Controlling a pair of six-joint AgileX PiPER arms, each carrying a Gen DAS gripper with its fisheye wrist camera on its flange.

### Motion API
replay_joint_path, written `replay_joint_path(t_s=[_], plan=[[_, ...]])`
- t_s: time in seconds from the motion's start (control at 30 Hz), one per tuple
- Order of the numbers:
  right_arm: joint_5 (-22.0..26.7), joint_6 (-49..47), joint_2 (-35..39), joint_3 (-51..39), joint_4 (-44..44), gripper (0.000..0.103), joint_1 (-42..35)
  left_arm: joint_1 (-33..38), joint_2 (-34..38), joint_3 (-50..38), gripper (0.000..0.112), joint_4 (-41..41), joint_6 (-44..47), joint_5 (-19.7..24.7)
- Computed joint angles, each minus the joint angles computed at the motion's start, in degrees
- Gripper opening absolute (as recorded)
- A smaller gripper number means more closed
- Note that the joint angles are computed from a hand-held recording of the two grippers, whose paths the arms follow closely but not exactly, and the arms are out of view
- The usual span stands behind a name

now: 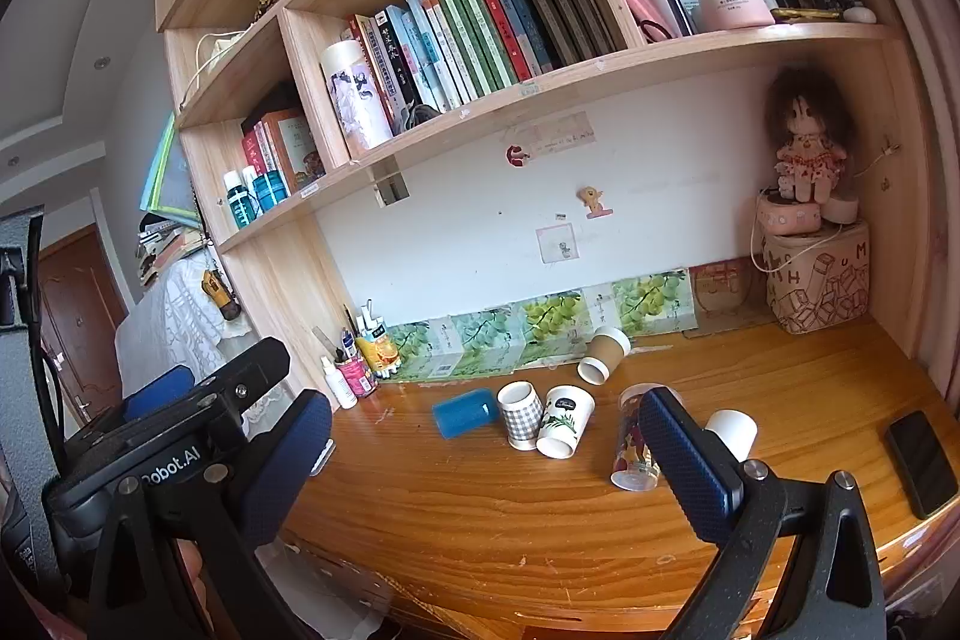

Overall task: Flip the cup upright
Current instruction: 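Move the left tool toward the plaid paper cup lying on its side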

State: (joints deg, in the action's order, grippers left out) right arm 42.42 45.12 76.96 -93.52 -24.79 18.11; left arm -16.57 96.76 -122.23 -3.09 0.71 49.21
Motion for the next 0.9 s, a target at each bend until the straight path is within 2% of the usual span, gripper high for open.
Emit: replay_joint_path(t_s=[0.5,0.73,0.8,0.9], plan=[[5.9,1.0,0.7,-1.5,0.6,0.103,-1.1,-1.1,6.0,-8.6,0.102,-3.2,1.3,8.3],[6.0,-1.2,2.0,-2.3,2.9,0.103,-3.8,-2.2,9.9,-13.7,0.102,-1.8,-0.5,10.8],[5.5,-3.1,2.8,-2.7,4.3,0.103,-4.9,-2.4,11.5,-16.1,0.102,-1.0,-1.3,11.8],[5.4,-6.8,4.5,-4.7,7.6,0.103,-7.0,-3.3,16.3,-24.7,0.102,0.7,-2.7,15.5]])
